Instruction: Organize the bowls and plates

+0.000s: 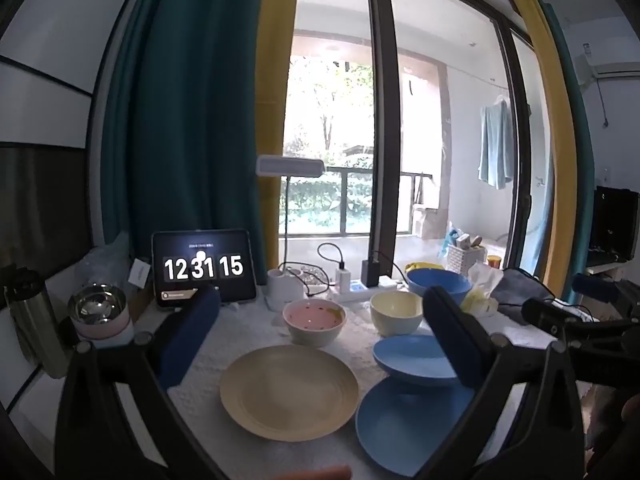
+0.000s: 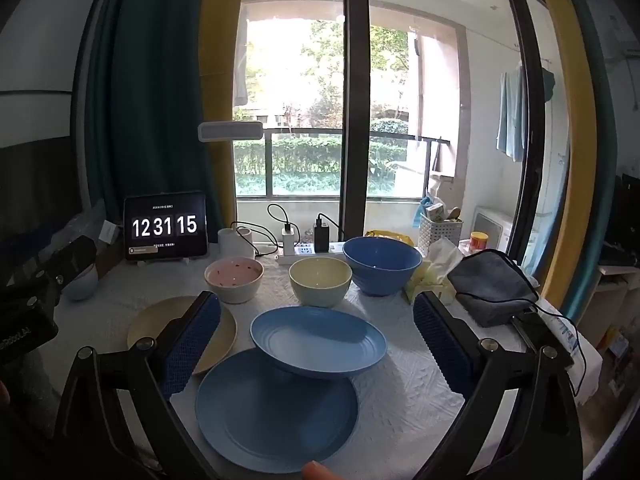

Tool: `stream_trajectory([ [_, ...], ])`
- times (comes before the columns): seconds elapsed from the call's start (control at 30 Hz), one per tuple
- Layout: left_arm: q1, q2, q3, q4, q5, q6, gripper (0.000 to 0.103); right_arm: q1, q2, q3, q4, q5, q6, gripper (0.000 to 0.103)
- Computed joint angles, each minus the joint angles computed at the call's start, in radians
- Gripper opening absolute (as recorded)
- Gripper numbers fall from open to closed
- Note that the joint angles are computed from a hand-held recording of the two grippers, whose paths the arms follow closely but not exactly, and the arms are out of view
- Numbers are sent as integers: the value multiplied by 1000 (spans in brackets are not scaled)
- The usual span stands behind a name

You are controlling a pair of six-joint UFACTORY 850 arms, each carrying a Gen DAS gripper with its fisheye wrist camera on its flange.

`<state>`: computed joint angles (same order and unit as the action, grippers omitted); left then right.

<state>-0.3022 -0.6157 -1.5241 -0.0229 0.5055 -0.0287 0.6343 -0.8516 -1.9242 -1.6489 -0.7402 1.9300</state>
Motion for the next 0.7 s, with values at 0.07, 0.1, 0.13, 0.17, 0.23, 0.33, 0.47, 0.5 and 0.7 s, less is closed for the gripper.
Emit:
stream_trajectory([
  [0.07, 1, 1, 1, 4, -1, -5, 103, 3, -3, -7, 6, -3, -7, 99],
  [0.1, 1, 0, -1, 7, -2, -7, 103, -2, -7, -13, 12, 2, -17, 99],
  [0.13, 2, -1, -2, 9, -1, -10, 103, -5, -7, -13, 15, 7, -17, 99],
  [0.17, 1, -1, -2, 8, -1, -9, 103, -5, -8, -14, 17, 8, -20, 99],
  [0.23, 2, -2, -5, 6, -2, -8, 103, -7, -11, -20, 22, 9, -25, 99],
  [0.33, 2, -1, -3, 1, 2, -4, 103, -8, -12, -23, 23, 10, -28, 99],
  [0.47, 3, -1, -4, 6, 0, -7, 103, -8, -12, -24, 25, 12, -29, 99],
  [0.5, 3, -1, -3, 7, 0, -10, 103, -8, -14, -28, 28, 12, -33, 99],
  [0.7, 6, 3, 4, 22, 6, -21, 103, -7, -17, -32, 27, 8, -30, 99],
])
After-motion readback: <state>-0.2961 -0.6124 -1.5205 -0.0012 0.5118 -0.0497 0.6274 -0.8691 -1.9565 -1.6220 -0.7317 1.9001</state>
